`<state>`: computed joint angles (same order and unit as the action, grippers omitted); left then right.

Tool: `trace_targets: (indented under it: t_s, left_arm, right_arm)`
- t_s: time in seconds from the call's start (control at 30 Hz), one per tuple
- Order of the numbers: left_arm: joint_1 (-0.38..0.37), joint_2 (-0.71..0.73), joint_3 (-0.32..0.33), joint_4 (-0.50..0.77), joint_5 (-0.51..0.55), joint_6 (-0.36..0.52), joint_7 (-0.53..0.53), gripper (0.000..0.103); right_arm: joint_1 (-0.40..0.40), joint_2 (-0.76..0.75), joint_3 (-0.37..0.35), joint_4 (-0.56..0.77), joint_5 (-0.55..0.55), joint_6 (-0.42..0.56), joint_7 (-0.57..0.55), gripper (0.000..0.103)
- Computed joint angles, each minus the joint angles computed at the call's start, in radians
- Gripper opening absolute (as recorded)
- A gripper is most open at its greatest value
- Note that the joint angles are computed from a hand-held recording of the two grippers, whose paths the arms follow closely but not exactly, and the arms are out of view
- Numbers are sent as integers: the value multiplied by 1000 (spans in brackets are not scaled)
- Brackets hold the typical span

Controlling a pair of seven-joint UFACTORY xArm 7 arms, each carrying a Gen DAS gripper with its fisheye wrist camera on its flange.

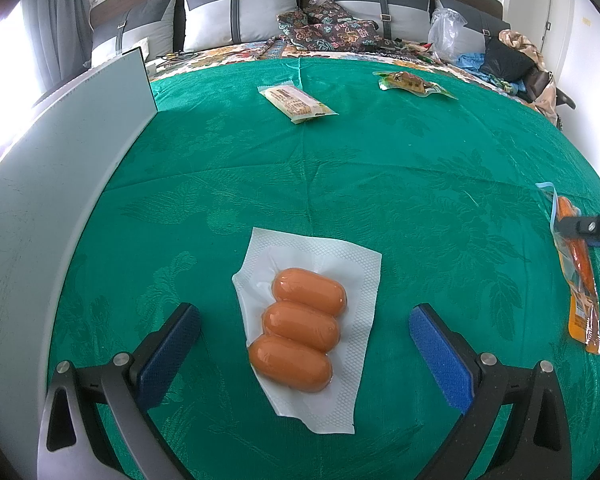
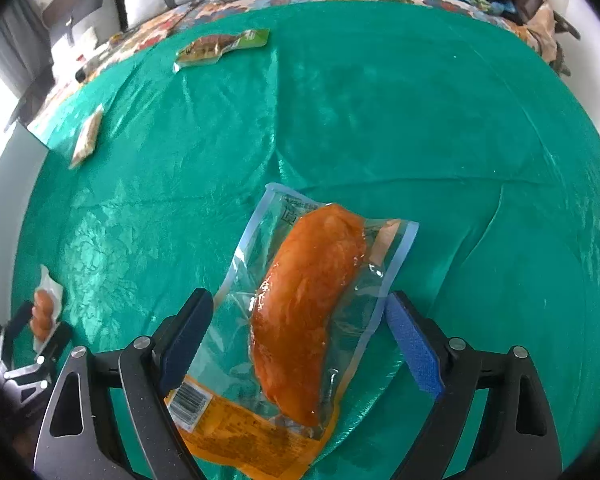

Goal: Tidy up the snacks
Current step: 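Lift the orange sausage pack with the right gripper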

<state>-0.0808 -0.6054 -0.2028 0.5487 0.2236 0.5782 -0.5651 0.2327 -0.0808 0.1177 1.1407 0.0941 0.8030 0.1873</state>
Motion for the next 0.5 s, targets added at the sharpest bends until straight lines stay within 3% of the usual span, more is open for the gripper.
trace_targets:
  t_s: [0.17,0.33,0.5]
  left_arm:
    - [-1,0,1,0,1,0,0,103]
    - [-5,-1,4,0,-1,1,7,103]
    - [-86,34,112,67,-109,119,204,103]
  right_arm:
    - [-16,-76,-23,-60,50,-73,-16,90]
    - [-40,-99,-40,-64,60,-53,-16,90]
    - [-62,-136,-72,-91,103,-4,-69,90]
